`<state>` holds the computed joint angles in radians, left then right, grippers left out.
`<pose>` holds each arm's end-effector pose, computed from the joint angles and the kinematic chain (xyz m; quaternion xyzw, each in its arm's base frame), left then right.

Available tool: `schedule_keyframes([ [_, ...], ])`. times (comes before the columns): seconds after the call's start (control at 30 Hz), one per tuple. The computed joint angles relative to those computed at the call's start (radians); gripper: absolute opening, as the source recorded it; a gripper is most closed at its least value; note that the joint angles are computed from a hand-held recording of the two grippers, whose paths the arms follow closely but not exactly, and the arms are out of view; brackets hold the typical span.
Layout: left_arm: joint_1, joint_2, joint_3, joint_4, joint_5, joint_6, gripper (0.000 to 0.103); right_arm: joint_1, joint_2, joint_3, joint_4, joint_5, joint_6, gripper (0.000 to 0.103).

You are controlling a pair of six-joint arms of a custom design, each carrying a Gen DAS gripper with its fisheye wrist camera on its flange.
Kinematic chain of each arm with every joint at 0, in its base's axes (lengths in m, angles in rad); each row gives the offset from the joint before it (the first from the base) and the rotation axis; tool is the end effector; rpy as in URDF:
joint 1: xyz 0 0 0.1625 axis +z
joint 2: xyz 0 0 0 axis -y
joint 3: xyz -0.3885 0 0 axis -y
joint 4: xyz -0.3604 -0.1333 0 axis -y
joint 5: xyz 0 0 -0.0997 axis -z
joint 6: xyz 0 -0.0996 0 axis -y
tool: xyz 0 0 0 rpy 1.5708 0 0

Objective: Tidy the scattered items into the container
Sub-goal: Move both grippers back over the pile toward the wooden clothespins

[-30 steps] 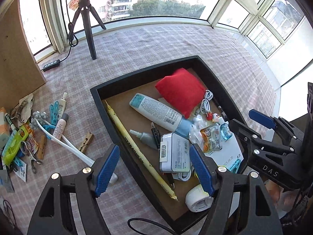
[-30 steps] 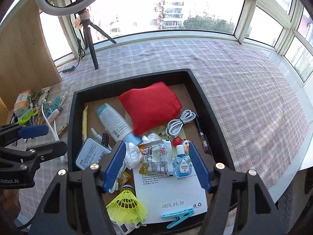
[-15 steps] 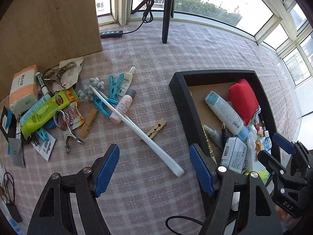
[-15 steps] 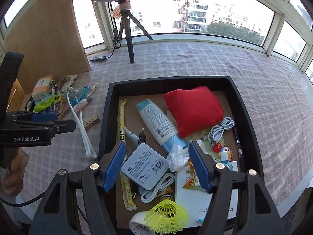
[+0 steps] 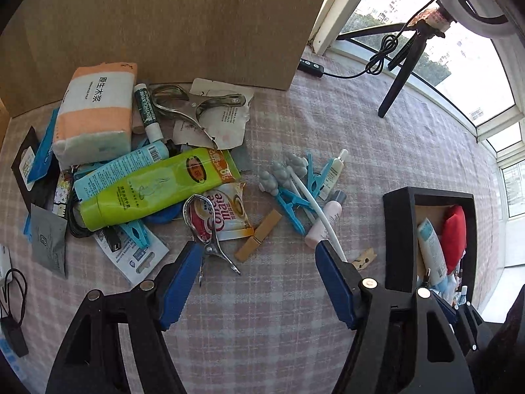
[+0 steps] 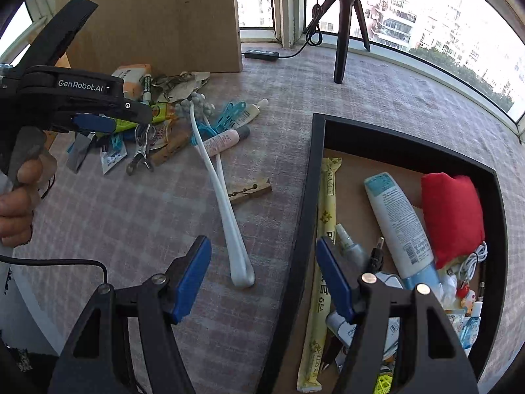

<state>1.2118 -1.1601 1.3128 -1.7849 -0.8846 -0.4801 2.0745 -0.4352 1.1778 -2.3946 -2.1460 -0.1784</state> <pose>-0.0324 -0.6453 0.3931 -0.0673 0.9389 -0.1634 0.2953 0.4187 -0.5958 0.0074 0.3096 -0.9068 0.0843 0.2734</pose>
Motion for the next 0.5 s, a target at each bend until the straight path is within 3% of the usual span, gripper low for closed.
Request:
schedule_keyframes([
  [0.2, 0.022, 0.016, 0.001, 0.003, 0.005, 0.046, 0.065, -0.022, 0.057, -0.128, 0.12, 0.039, 0.11, 0.042],
  [0.3, 0.023, 0.021, 0.011, 0.007, 0.036, 0.114, 0.061, -0.028, 0.081, -0.175, 0.155, 0.048, 0.161, 0.042],
  [0.37, 0.017, 0.024, 0.027, -0.007, 0.064, 0.181, 0.051, -0.032, 0.1, -0.211, 0.191, 0.055, 0.213, 0.042],
  [0.5, 0.013, 0.039, 0.037, -0.033, 0.082, 0.319, 0.05, -0.054, 0.134, -0.279, 0.27, 0.1, 0.355, 0.036],
])
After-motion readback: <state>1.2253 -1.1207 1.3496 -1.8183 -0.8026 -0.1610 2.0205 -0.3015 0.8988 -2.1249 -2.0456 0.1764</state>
